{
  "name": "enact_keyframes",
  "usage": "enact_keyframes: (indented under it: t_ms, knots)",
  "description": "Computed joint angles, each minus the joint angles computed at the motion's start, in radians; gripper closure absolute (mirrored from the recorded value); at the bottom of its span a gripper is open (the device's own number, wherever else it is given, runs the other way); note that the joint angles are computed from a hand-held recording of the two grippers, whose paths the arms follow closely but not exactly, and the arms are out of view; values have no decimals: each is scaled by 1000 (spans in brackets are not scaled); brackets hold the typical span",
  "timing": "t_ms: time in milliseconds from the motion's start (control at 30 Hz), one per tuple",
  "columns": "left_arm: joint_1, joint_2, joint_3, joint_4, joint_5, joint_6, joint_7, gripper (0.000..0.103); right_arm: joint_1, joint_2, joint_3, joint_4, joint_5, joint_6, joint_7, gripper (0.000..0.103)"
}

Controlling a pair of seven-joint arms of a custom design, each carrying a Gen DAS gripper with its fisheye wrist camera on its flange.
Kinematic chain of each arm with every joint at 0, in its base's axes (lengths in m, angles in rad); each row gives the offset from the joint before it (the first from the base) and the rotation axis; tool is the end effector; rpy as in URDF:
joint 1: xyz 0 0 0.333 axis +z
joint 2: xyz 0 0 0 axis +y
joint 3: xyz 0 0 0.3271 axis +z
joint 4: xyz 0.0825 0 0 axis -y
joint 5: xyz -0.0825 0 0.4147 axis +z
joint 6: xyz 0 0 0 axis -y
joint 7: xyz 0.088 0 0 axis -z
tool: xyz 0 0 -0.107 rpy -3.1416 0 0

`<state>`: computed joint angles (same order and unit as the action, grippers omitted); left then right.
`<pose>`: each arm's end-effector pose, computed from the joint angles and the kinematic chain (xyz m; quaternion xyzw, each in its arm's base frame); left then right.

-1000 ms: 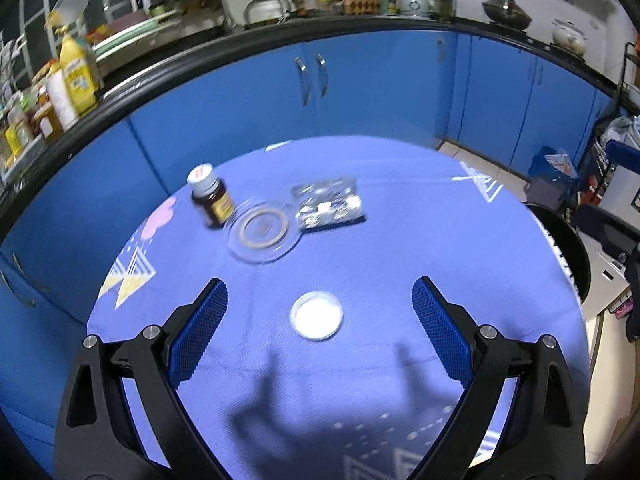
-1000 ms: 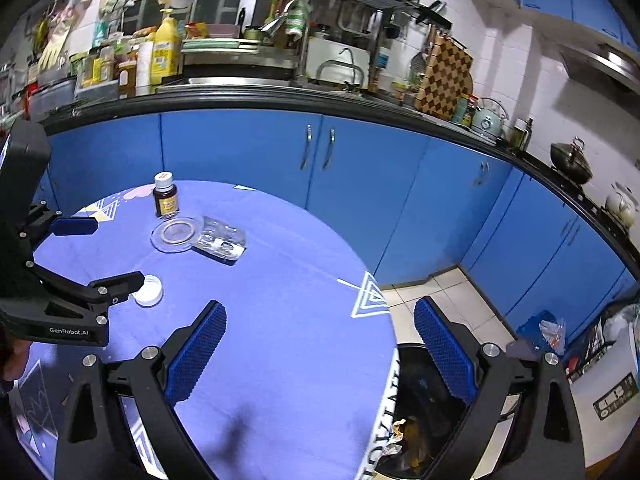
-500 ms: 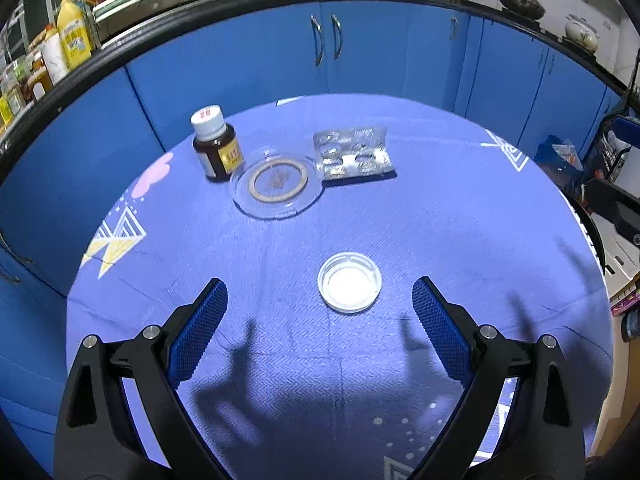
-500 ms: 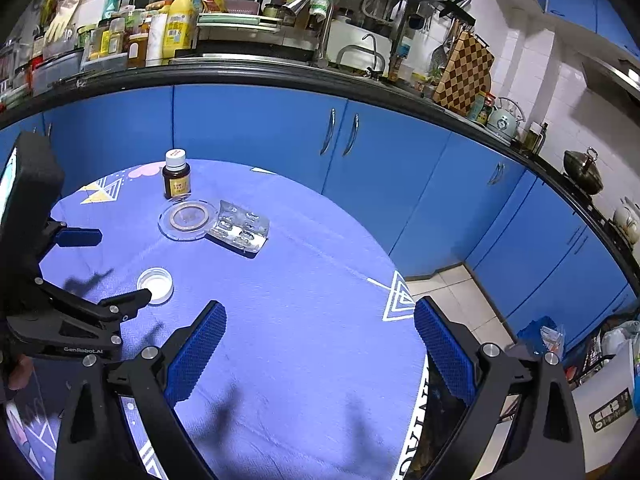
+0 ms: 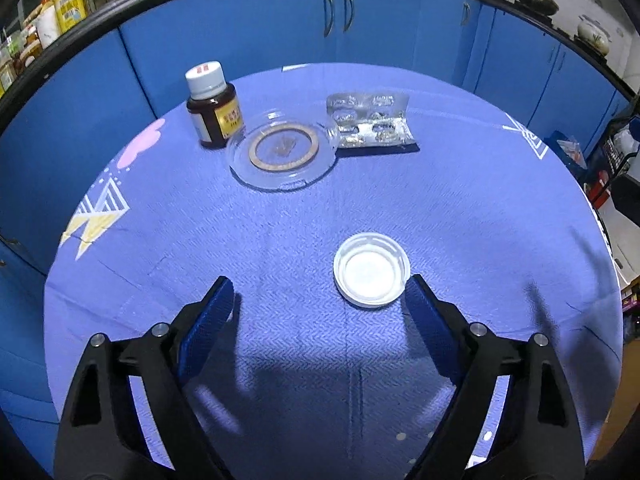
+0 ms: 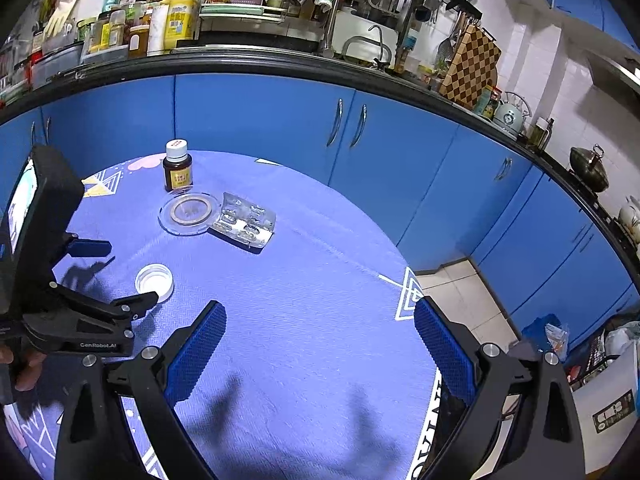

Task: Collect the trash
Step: 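Move both open tools back over the table, then grasp the small clear glass dish with the left tool while the right tool grasps the silver blister pack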

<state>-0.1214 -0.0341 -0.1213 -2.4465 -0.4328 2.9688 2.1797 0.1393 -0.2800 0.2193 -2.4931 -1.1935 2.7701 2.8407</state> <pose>0.5268 -0.1010 0.3598 -0.5110 0.8114 -0.2276 0.1694 0.4408 0.2092 0.4160 -0.6824 0.5987 -0.3571 0.2202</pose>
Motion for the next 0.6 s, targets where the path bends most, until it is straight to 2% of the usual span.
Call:
enact_keyframes:
  t_ms: [67,267,367,400,467,500,600]
  knots:
    - [-2,4,0,6,-20,-5,19,17,0,5,-2,3,1,2,-4,10]
    - [8,26,-17,20,52,-7,-29,17,3,20,-8,15,2,2,-12,10]
    - [15,36,-26,31,24,-11,-9,23,6,28,-12,21,4,0,-15,10]
    - [18,36,-29,35,-5,-18,12,29,7,33,-14,24,6,0,-18,10]
    - [20,35,-32,39,-23,-15,34,55,9,42,-18,30,7,3,-22,10]
    - [22,31,-32,40,-13,-20,29,62,10,48,-22,35,9,6,-26,10]
    - [21,23,-28,44,-43,-15,48,62,13,74,-30,57,8,16,-36,10]
